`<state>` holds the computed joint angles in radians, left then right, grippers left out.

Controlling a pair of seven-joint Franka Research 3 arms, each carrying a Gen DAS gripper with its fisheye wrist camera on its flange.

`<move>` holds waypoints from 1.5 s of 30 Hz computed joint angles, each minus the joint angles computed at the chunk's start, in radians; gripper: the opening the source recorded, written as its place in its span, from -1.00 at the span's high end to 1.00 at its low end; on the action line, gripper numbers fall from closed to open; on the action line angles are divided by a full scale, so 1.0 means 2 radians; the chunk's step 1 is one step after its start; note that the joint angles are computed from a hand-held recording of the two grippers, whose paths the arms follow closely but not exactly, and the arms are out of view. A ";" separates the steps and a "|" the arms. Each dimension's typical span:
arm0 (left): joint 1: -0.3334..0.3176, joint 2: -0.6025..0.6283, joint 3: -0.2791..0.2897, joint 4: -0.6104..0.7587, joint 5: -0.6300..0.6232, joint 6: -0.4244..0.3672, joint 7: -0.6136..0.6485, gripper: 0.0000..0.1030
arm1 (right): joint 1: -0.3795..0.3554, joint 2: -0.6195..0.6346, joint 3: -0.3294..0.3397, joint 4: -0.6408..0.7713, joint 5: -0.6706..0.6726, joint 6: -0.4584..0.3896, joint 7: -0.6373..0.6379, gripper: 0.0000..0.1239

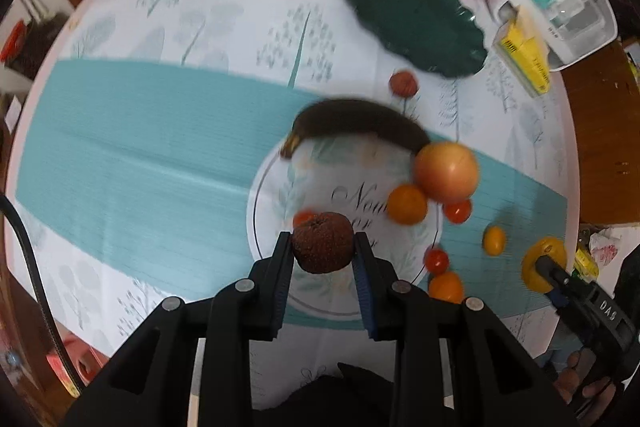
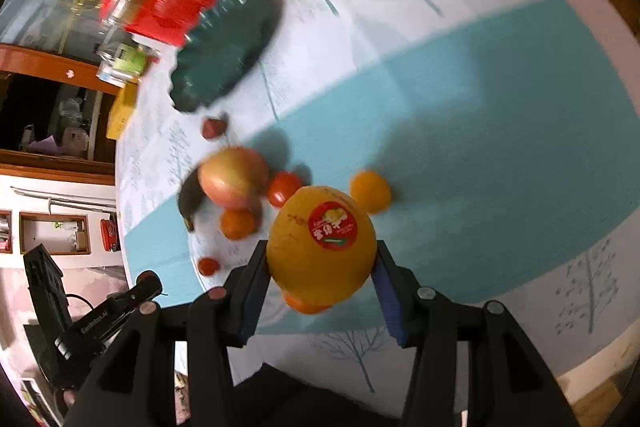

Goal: Organize fruits
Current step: 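Carry the plum with the left tool onto the green plate while the right tool carries the grapefruit there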

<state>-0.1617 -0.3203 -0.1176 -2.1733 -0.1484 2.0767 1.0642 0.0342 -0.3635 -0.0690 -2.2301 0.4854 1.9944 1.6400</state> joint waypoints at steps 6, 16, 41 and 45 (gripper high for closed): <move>0.005 0.021 0.002 0.058 0.022 -0.007 0.031 0.46 | 0.009 0.023 0.006 0.046 0.001 0.034 -0.008 0.20; 0.027 0.094 -0.003 0.176 0.064 0.010 0.069 0.46 | 0.029 0.088 0.017 0.137 0.003 0.092 -0.024 0.20; 0.057 0.310 -0.040 0.281 0.030 0.156 0.171 0.46 | 0.068 0.273 0.050 0.243 -0.033 0.213 -0.128 0.19; 0.061 0.331 -0.047 0.290 0.014 0.160 0.184 0.45 | 0.068 0.283 0.051 0.240 -0.037 0.216 -0.133 0.19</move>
<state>-0.0404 0.3419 -0.2121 -1.5929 -0.1196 2.3975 1.4318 0.1706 0.2030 0.0323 -1.7494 0.4105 2.4271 1.3739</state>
